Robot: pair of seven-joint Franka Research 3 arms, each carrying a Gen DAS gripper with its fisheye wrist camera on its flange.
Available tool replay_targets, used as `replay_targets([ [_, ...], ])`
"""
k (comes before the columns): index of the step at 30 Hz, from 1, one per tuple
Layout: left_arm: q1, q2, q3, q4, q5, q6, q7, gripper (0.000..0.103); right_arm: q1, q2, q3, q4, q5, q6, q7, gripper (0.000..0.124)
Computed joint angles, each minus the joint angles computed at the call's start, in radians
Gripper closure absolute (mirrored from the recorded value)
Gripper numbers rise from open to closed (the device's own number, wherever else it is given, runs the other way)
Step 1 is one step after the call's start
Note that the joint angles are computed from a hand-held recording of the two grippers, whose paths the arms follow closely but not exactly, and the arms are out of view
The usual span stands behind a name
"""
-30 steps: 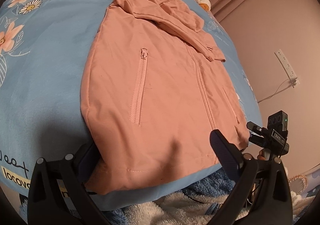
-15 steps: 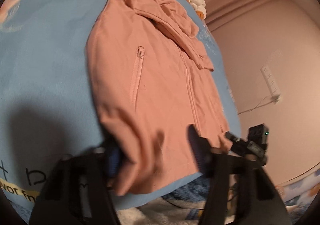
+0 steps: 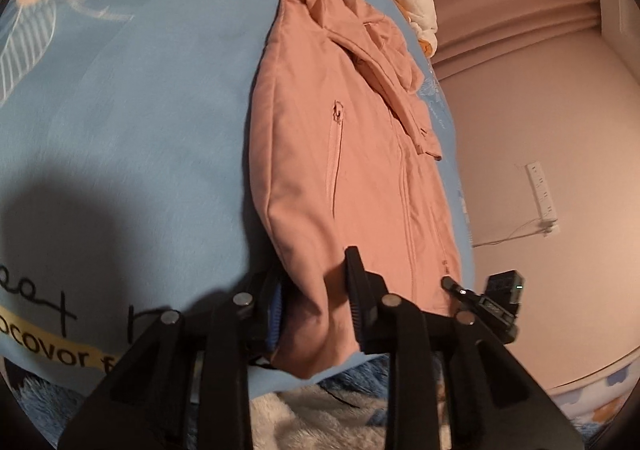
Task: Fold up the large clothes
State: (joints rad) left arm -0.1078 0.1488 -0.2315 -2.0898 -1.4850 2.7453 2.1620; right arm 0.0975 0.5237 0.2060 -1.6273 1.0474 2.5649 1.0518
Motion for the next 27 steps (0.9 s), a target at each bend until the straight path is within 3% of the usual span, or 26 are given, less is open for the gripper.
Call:
replay_targets([
  [2,0.011,-0.006,0.003,-0.009,-0.054,-0.029,0.044,0.070,-0.013,0.006,0.009,0.005,0.026,-0.013,-0.003,0.101],
  [6,0.025,0.000,0.018,0.002,-0.122,-0.101,0.088,0.047,-0.032,0.003,0.016,0.002,0.065,-0.052,-0.015,0.091],
  [7,0.024,0.008,0.020,0.016,-0.113,-0.104,0.081,0.045,-0.038,0.008,0.018,0.009,0.082,-0.067,-0.018,0.090],
  [17,0.048,0.124,-0.017,0.163,0.001,-0.128,0.011,0.047,-0.032,0.086,0.022,0.114,0.087,-0.094,0.019,0.090],
  [27,0.049,0.044,-0.017,0.055,-0.014,-0.142,0.053,0.055,-0.054,0.033,0.026,0.036,0.118,-0.148,-0.017,0.090],
])
